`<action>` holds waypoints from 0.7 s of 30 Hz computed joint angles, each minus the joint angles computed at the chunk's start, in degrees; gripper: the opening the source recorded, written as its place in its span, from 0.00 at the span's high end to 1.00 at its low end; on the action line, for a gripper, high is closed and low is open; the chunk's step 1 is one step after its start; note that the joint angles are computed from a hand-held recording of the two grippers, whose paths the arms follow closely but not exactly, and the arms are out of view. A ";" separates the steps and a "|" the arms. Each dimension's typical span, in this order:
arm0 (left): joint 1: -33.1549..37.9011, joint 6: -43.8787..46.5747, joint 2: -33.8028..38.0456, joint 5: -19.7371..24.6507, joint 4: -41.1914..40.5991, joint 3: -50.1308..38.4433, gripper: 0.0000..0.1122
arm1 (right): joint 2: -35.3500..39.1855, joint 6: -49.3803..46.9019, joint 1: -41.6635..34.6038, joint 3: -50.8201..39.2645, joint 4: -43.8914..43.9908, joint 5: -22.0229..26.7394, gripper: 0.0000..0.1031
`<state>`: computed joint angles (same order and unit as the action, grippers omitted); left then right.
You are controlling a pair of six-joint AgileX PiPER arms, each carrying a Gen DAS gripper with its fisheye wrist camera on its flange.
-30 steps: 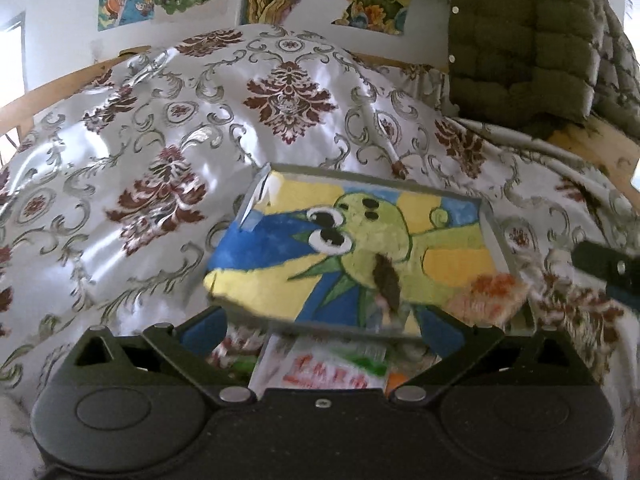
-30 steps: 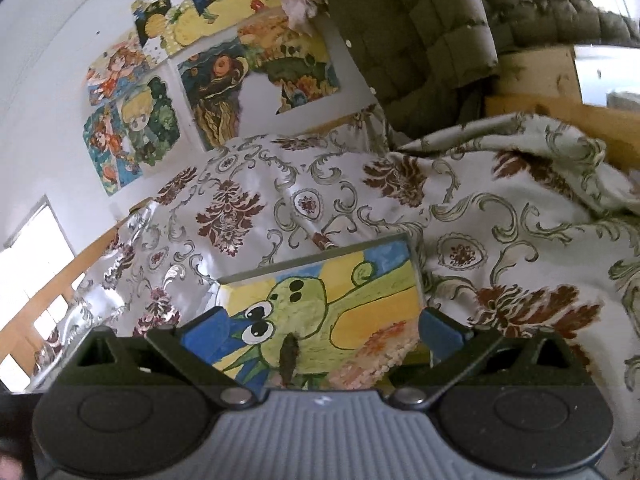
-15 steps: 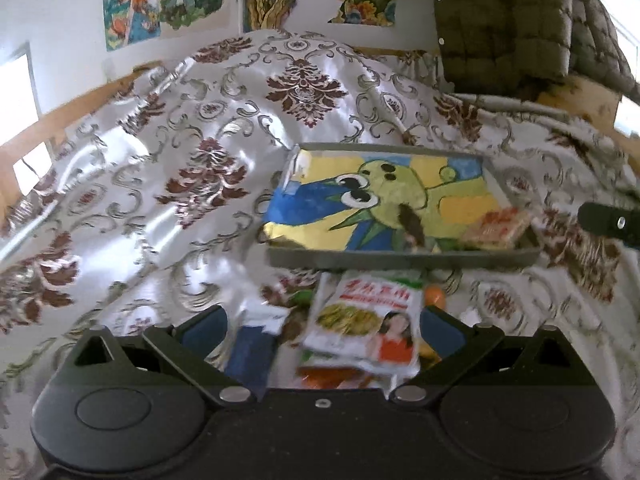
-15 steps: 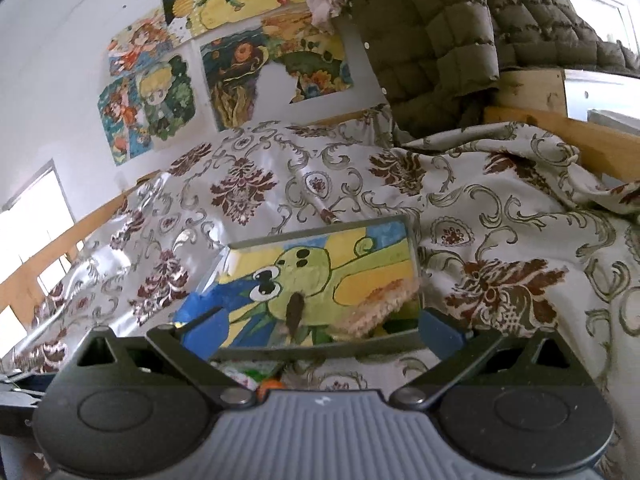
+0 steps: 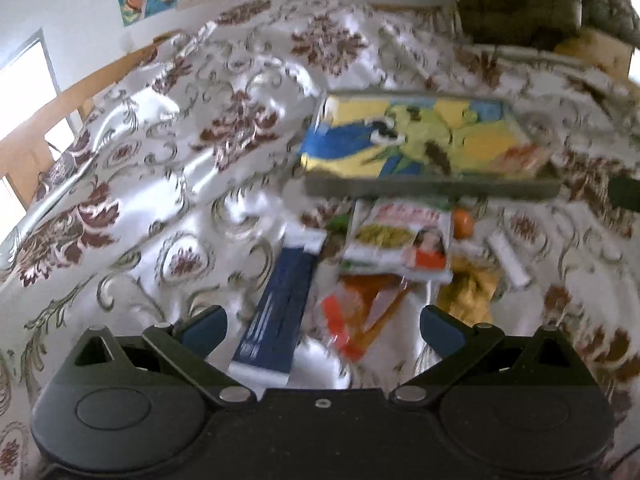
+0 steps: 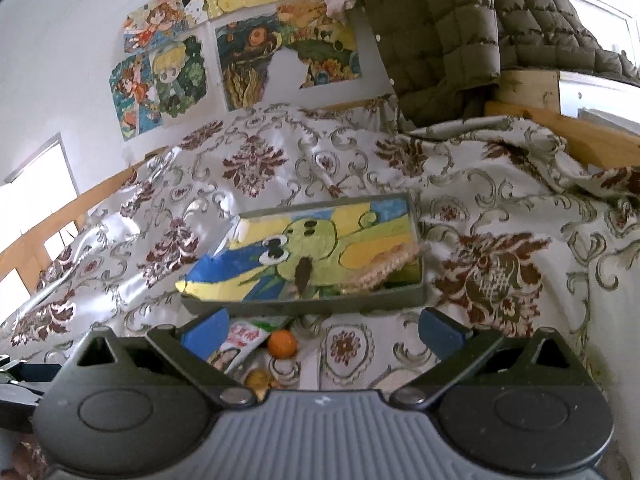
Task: Organize snacks
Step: 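Withdraw both open tools from the tray back toward the loose snacks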
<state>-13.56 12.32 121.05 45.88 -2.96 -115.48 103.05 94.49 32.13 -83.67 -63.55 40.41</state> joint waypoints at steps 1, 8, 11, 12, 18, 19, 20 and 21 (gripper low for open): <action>0.26 0.78 0.02 1.04 -0.12 -0.16 0.09 | 0.03 -0.66 0.09 -0.02 1.26 -0.17 0.00; 3.00 12.83 0.28 6.92 -1.84 -2.66 0.09 | 2.00 -10.52 0.75 -2.38 11.90 -0.91 0.00; 4.25 19.61 -0.33 6.92 -2.42 -2.09 0.09 | 3.74 -15.61 2.05 -4.79 14.59 0.67 0.00; 4.71 21.59 -0.72 6.10 -2.62 -1.40 0.09 | 4.19 -16.59 2.52 -5.28 14.97 0.97 0.00; 7.72 24.15 2.31 9.29 -6.28 -6.69 0.09 | 7.08 -26.16 3.18 -9.51 21.92 1.00 0.00; 7.96 23.20 3.70 11.42 -6.75 -9.22 0.09 | 7.52 -27.42 3.11 -10.25 23.14 0.97 0.00; 8.05 22.38 5.00 13.08 -7.00 -11.43 0.09 | 7.92 -28.49 3.05 -10.82 24.21 0.85 0.00; 8.06 21.64 5.91 14.21 -7.17 -12.92 0.09 | 8.18 -29.35 2.93 -11.10 25.04 0.61 0.00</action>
<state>-5.50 33.96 126.95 60.09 -10.13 -128.40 111.23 65.14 35.06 -94.77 -38.51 41.02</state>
